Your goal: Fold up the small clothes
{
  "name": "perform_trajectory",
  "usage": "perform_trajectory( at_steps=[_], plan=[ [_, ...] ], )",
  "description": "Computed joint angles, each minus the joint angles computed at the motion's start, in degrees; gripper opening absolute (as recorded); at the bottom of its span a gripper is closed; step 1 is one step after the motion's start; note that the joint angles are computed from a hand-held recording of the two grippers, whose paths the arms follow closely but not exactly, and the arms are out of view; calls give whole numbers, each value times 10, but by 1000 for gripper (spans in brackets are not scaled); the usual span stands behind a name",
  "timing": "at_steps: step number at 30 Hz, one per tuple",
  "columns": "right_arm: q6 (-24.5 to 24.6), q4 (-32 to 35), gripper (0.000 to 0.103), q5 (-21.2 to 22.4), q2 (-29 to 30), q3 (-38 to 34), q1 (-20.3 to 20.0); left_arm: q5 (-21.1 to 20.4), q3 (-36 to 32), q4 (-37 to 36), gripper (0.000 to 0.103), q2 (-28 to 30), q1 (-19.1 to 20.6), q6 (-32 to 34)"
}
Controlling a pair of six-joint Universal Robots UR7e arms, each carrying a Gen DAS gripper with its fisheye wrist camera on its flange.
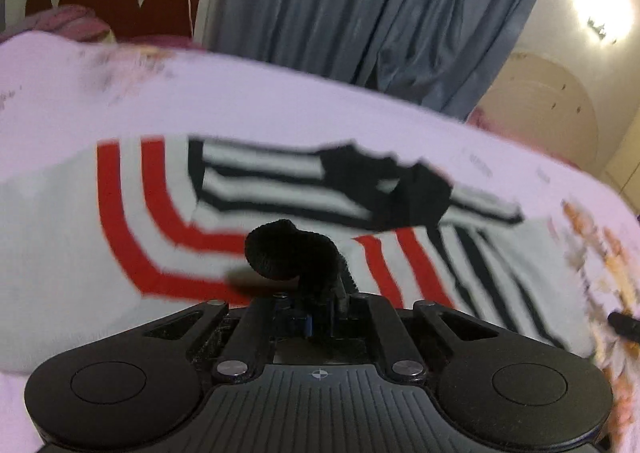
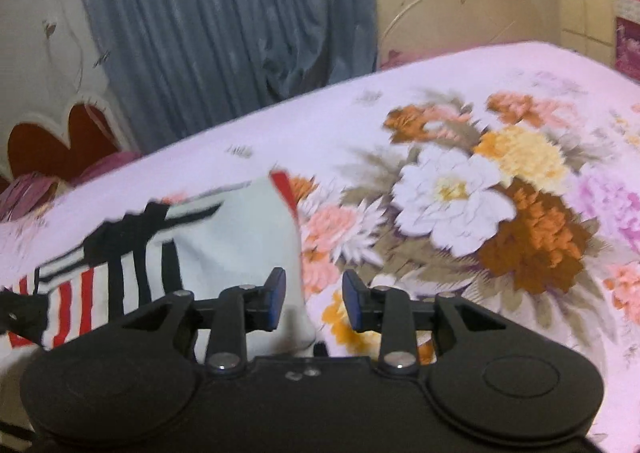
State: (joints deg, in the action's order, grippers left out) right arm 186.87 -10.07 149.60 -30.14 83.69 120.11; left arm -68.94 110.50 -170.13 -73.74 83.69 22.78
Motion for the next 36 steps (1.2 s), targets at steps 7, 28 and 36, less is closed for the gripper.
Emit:
perform_trajectory(
  at_steps=[7, 28, 36],
  plan=[
    [-39, -29, 53, -53, -34, 13, -32, 4, 11, -66, 70, 8, 5, 14],
    [-104, 12, 29, -143, 4, -71, -109, 68, 6, -170, 54, 49, 7, 81],
    [-160, 84, 31, -220, 57, -143, -82, -32, 2, -138, 58, 55, -21, 58]
  ],
)
